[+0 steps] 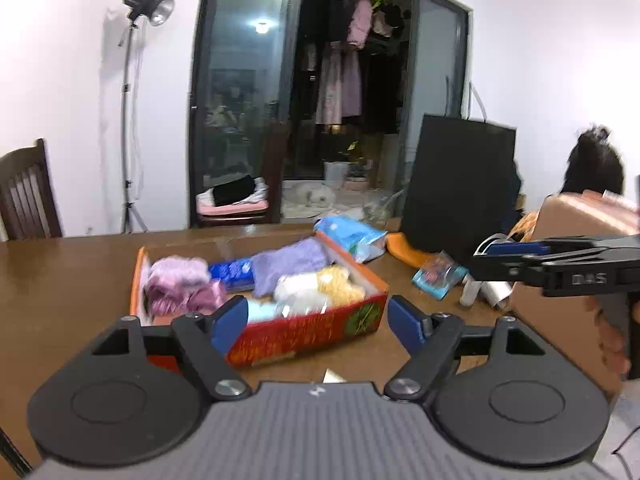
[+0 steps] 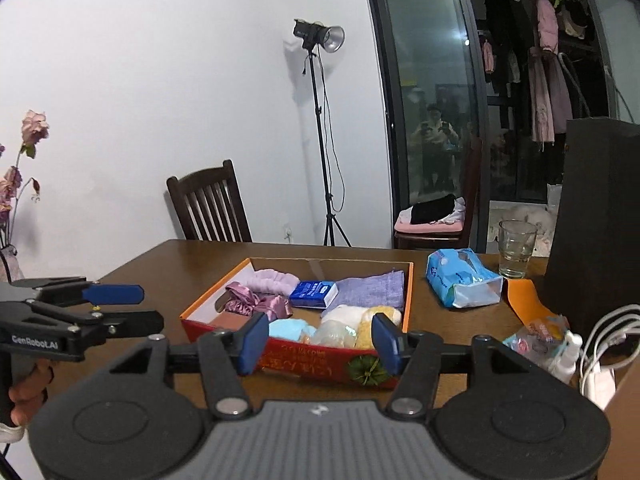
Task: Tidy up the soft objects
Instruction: 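Grasp the white foam cylinder with the right gripper while the left grasps the foam wedge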
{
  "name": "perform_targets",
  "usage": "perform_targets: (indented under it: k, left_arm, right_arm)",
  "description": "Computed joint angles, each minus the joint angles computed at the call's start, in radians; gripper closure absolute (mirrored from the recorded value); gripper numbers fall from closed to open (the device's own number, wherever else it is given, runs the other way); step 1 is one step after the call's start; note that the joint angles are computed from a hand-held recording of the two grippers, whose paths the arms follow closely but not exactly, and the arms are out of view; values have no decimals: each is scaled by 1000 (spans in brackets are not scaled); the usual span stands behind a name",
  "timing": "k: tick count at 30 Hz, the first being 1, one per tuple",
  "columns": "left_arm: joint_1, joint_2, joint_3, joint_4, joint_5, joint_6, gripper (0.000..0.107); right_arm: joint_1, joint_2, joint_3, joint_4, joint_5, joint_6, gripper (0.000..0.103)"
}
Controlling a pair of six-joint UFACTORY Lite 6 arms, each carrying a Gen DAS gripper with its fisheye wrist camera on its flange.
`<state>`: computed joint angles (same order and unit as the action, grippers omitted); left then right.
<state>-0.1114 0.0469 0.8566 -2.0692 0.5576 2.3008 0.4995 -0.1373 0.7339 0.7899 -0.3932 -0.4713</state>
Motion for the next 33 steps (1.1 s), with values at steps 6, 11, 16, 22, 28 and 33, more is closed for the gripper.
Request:
perform_targets:
  k: [6,11,16,22,28,33]
  left_arm:
    - [-40,-82,-357,-343,123,354,23]
    - [-147,29,-356,-583,121,569,23]
    - [-202,223,-201,-685,146,623,22]
    - [-262,520,105,-755,90,650,23]
    - [-247,704,375,-615,-58,481,50]
    - [-217,746,441,-429,-58,296,70]
  right_arm:
    - [391,-19,-286,333,-434,-93,33]
    - [520,94,-367,381,-526,142,23]
    - [441,235,-343,279,-554,267,23]
    - [246,402,-238,30,-506,373,23]
    - [82,565,-45,-99,-393,364,33]
    - [9,621,22,-216,-351,425,49]
